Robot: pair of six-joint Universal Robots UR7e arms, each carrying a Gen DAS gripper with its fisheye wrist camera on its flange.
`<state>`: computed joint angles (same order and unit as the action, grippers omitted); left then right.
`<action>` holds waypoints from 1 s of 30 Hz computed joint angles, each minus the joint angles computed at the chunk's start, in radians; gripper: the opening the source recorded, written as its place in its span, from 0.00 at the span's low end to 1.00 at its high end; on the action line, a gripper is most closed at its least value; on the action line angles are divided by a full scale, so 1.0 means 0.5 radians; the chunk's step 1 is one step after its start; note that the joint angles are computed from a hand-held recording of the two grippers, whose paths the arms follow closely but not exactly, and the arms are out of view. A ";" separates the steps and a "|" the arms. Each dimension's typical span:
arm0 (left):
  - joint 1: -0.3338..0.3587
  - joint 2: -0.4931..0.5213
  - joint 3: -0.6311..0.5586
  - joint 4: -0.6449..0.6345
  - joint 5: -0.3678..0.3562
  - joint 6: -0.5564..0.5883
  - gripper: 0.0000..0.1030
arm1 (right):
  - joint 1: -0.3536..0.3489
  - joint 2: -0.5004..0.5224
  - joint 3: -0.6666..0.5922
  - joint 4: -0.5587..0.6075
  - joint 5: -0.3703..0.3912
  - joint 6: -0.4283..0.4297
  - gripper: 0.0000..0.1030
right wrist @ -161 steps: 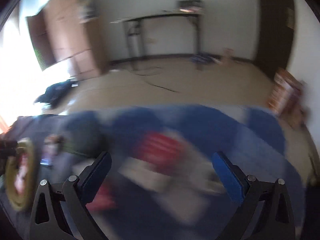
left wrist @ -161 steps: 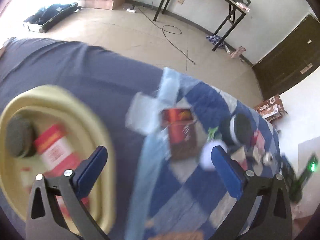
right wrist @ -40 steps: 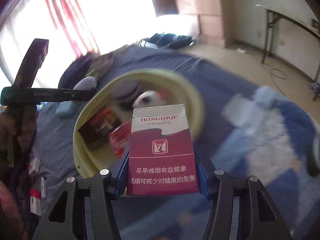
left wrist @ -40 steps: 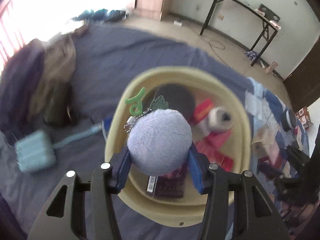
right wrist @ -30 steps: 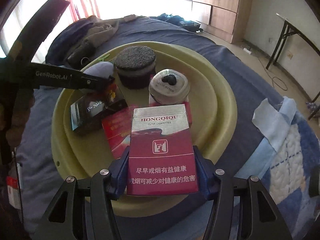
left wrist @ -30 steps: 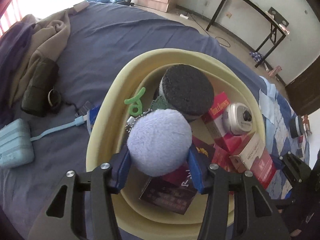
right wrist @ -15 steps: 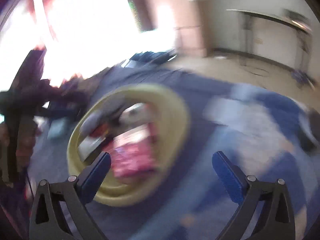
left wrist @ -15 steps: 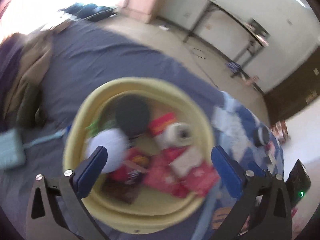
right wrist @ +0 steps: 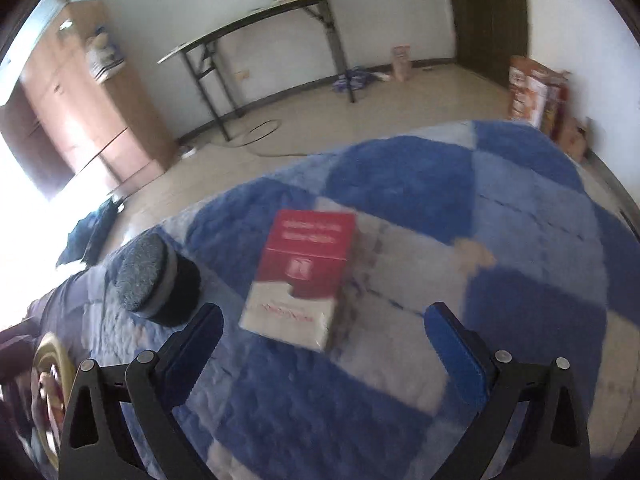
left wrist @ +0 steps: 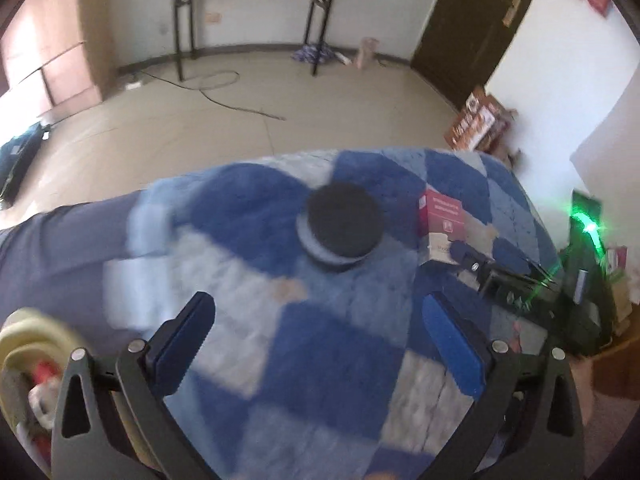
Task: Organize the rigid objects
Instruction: 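Grasp the second black foam puck with the left tool while the right tool grasps another red-and-white box, then lower the puck into the yellow tub while the right tool releases its box there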
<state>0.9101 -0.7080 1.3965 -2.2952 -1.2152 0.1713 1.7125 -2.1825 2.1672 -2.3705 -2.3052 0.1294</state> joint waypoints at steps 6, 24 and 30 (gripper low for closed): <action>-0.033 0.310 -0.179 0.006 0.236 0.075 1.00 | -0.255 0.129 -0.110 0.028 0.215 -0.195 1.00; 0.065 -0.032 0.035 -0.157 0.058 -0.189 0.65 | -0.144 0.166 0.102 -0.510 0.187 -0.810 0.55; 0.178 -0.484 0.227 -0.244 0.257 -0.381 0.65 | 0.263 0.276 0.014 -0.292 0.341 -0.767 0.54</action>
<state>0.9991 -0.9499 1.5101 -2.4171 -1.0866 -0.0191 1.8441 -2.0446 2.1743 -2.5166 -2.1348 -0.2542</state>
